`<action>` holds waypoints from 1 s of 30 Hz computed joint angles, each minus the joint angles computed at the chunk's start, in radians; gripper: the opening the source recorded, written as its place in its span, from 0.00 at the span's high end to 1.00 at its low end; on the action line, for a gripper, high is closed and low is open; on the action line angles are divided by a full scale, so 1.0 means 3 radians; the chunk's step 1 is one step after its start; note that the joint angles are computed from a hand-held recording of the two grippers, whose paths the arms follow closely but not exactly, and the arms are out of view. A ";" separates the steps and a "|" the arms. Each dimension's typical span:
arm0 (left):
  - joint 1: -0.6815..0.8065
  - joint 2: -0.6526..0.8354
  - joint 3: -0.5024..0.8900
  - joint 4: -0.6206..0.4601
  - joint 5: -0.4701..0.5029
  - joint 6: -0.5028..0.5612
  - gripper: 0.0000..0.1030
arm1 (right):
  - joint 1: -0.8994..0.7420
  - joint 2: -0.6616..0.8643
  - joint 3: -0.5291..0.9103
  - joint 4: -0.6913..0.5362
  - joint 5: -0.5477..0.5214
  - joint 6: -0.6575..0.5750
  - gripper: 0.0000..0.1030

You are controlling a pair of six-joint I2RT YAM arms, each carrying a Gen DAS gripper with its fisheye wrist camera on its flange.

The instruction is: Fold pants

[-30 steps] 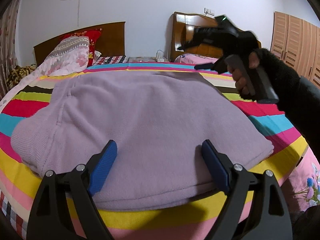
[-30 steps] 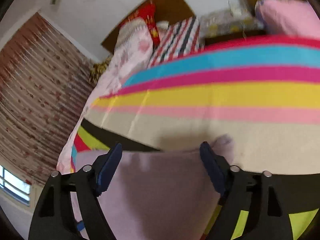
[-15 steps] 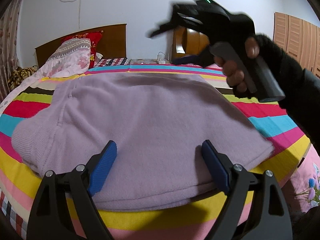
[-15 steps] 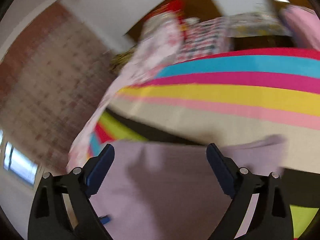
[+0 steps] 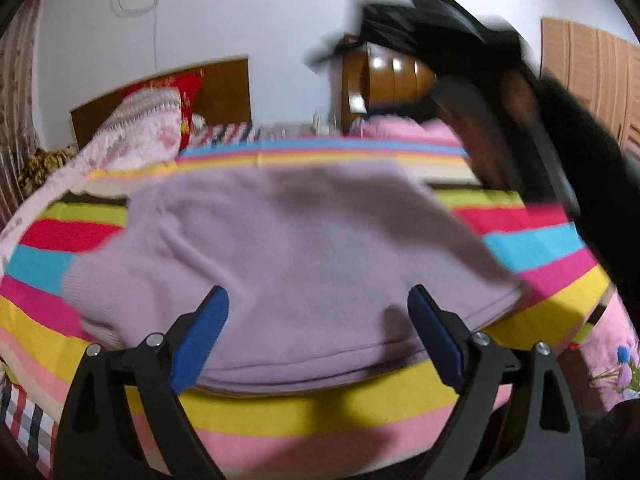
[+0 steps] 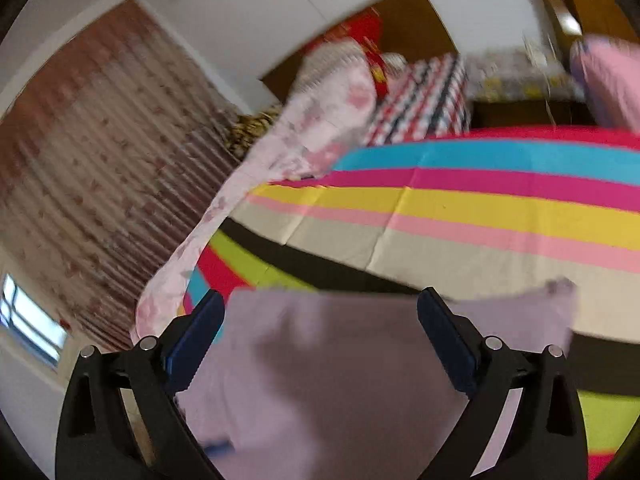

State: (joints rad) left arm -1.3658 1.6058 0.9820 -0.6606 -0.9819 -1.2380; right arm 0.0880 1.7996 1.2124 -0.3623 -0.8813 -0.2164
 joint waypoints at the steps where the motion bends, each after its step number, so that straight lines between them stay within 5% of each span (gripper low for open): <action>1: -0.0036 -0.0083 -0.0006 -0.0102 -0.0110 -0.0077 0.09 | -0.0068 -0.0205 -0.0294 0.0156 0.0062 -0.0095 0.08; 7: 0.0183 -0.0513 -0.0200 -0.0644 -0.0292 -0.0513 0.04 | -0.0290 -0.1219 -0.1984 0.1144 0.0616 -0.0395 0.08; 11: 0.0448 -0.0652 -0.0688 -0.0412 0.0185 -0.0831 0.04 | 0.0001 -0.1354 -0.2857 0.1925 0.1200 -0.0753 0.07; 13: 0.0457 -0.0516 -0.0819 -0.0264 0.0283 -0.0914 0.01 | 0.0087 -0.1175 -0.3020 0.2354 0.1318 -0.0687 0.07; 19: 0.0353 -0.0612 -0.0815 -0.0479 0.0212 -0.1215 0.01 | -0.0058 -0.0991 -0.2853 0.2162 0.1155 -0.0651 0.05; 30: 0.0079 -0.0118 0.0062 -0.1941 -0.0122 -0.1988 0.01 | 0.0132 -0.0875 -0.2830 0.2371 0.1290 -0.0470 0.05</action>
State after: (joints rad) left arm -1.3421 1.5703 1.0007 -1.2430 -1.0184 -1.8345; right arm 0.1276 1.5371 0.3633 0.3491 -0.4944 -0.3573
